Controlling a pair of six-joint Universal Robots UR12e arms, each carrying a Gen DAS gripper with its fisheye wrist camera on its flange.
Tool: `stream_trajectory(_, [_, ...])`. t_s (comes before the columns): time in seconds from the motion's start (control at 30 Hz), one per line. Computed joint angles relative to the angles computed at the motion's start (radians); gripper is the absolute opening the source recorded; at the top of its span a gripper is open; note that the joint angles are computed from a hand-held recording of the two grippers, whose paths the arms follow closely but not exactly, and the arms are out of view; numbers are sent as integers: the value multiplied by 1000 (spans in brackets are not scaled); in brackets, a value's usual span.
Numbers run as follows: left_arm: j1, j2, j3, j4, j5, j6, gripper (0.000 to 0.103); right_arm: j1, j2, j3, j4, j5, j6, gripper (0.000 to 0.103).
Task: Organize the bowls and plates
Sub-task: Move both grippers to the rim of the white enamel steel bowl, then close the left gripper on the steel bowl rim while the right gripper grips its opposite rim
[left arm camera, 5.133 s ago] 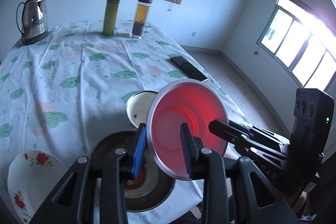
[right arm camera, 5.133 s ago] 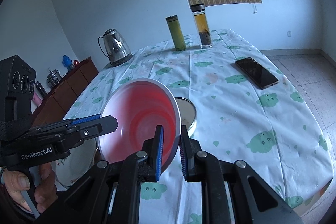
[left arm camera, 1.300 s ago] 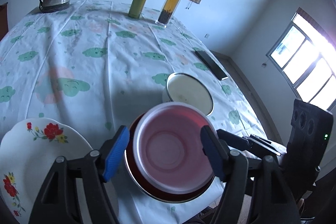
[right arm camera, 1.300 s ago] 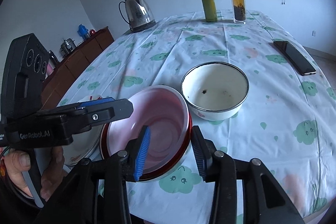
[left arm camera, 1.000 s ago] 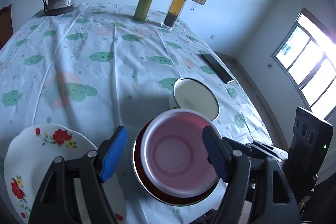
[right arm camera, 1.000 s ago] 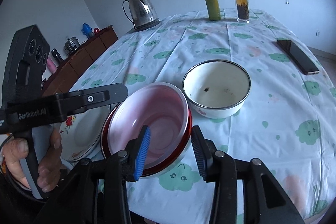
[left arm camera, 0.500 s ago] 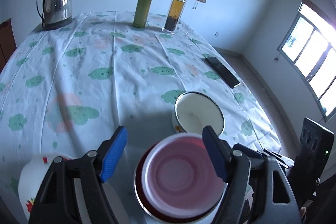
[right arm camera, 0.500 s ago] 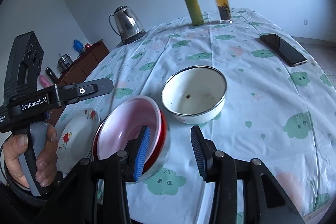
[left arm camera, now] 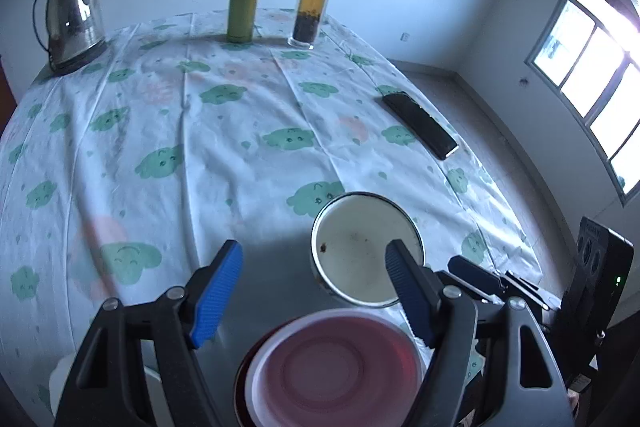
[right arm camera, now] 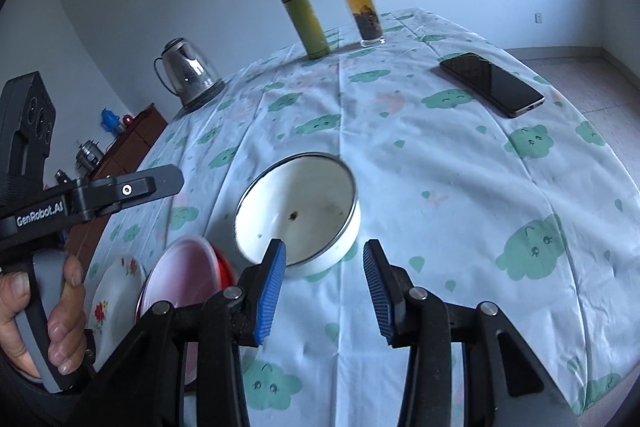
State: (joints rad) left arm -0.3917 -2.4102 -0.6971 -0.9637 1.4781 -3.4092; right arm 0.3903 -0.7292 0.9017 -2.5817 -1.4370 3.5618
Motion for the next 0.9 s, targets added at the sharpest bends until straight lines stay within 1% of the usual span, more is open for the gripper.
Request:
stream_trajectory(0.1, [3, -37, 72, -60, -3, 11, 75, -2, 14, -29, 12, -11, -1, 43])
stream_trajectory(0.17, [3, -72, 138, -123, 12, 26, 73, -3, 25, -50, 24, -15, -3, 43])
stream_trajectory(0.27, [4, -102, 193, -179, 8, 37, 67, -4, 42, -81, 42, -15, -1, 43])
stream_trajectory(0.33, [4, -118, 222, -208, -3, 51, 59, -6, 52, -97, 51, -10, -1, 43])
stream_trajectory(0.37, [4, -126, 237, -222, -8, 53, 57, -6, 58, -106, 59, -7, -2, 43])
stream_trajectory(0.43, [5, -146, 271, -256, -25, 61, 47, -8, 65, -118, 68, 4, 0, 43])
stream_trajectory(0.53, [8, -170, 314, -303, -51, 66, 37, -11, 73, -126, 73, 16, 4, 43])
stream_trajectory(0.6, [10, -180, 331, -322, -68, 66, 36, -12, 76, -130, 73, 24, 3, 43])
stream_trajectory(0.7, [10, -194, 355, -342, -74, 70, 36, -13, 80, -133, 76, 37, 5, 43])
stream_trajectory(0.9, [9, -220, 405, -386, -68, 82, 36, -14, 88, -145, 88, 47, 2, 43])
